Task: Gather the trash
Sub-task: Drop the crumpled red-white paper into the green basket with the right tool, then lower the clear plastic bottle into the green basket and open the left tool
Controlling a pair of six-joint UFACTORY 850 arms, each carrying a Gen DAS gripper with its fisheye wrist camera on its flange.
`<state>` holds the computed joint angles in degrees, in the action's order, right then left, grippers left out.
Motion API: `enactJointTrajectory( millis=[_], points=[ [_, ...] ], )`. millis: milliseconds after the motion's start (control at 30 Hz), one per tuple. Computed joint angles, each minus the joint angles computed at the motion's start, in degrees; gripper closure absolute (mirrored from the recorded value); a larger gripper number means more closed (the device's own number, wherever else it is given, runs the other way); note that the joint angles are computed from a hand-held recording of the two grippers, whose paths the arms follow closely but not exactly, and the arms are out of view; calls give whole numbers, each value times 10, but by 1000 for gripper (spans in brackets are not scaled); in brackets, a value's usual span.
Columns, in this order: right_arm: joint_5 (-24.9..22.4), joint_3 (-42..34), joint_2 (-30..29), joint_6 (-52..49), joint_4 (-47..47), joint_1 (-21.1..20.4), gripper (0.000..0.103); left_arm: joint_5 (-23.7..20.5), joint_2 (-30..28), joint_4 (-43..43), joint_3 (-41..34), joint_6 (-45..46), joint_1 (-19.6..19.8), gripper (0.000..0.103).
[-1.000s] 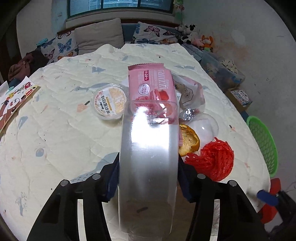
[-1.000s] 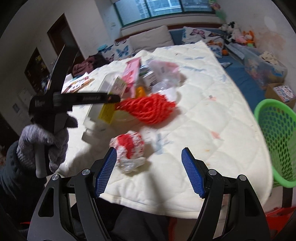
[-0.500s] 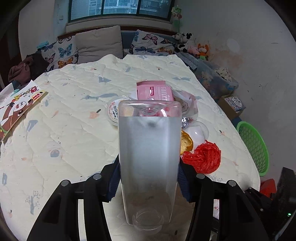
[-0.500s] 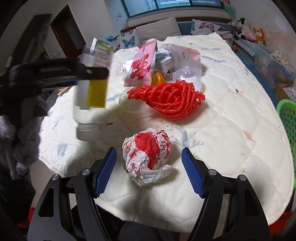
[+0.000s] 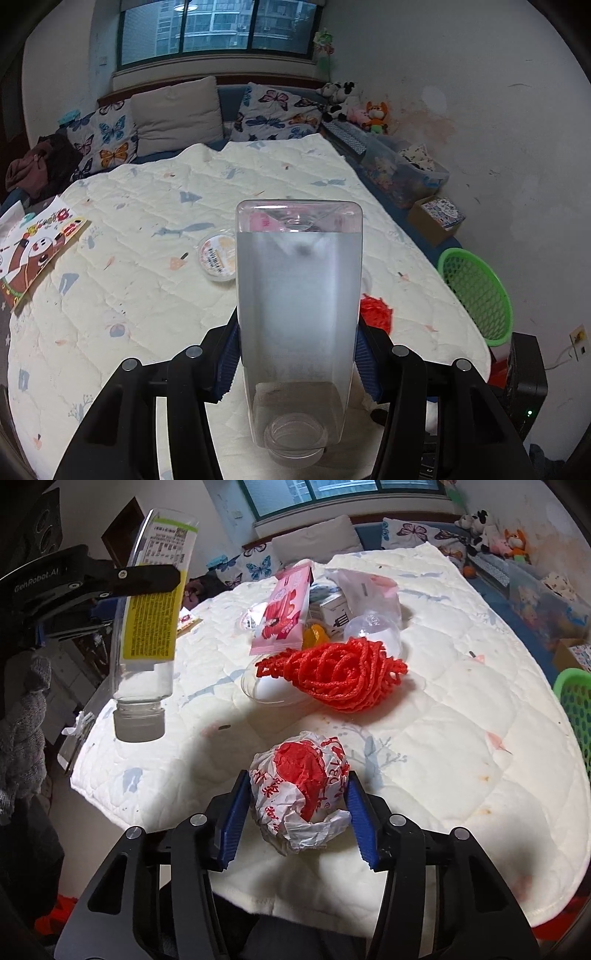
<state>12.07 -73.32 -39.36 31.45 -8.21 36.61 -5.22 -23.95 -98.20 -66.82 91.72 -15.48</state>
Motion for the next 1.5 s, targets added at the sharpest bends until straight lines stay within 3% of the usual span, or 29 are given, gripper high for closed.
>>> enactJointTrajectory(
  millis=[133,367,700,1100,1267,1500],
  points=[
    [27,40,32,-35,45,-5,51,-13,0,57,-10,-50,-11,51],
    [79,122,99,-189,236,-30,51,-39,-22,204,-50,-184,-38,51],
    [91,198,133,-359,474,-139,51,-71,-84,411,-149,-383,-87,51],
    [77,207,96,-318,447,-226,47,-119,-194,605,-314,-569,-145,51],
    [82,204,86,-325,454,-236,40,-144,-250,654,-398,-614,-166,51],
    [100,226,98,-300,432,-242,39,-200,-348,720,-545,-675,-192,51]
  ],
)
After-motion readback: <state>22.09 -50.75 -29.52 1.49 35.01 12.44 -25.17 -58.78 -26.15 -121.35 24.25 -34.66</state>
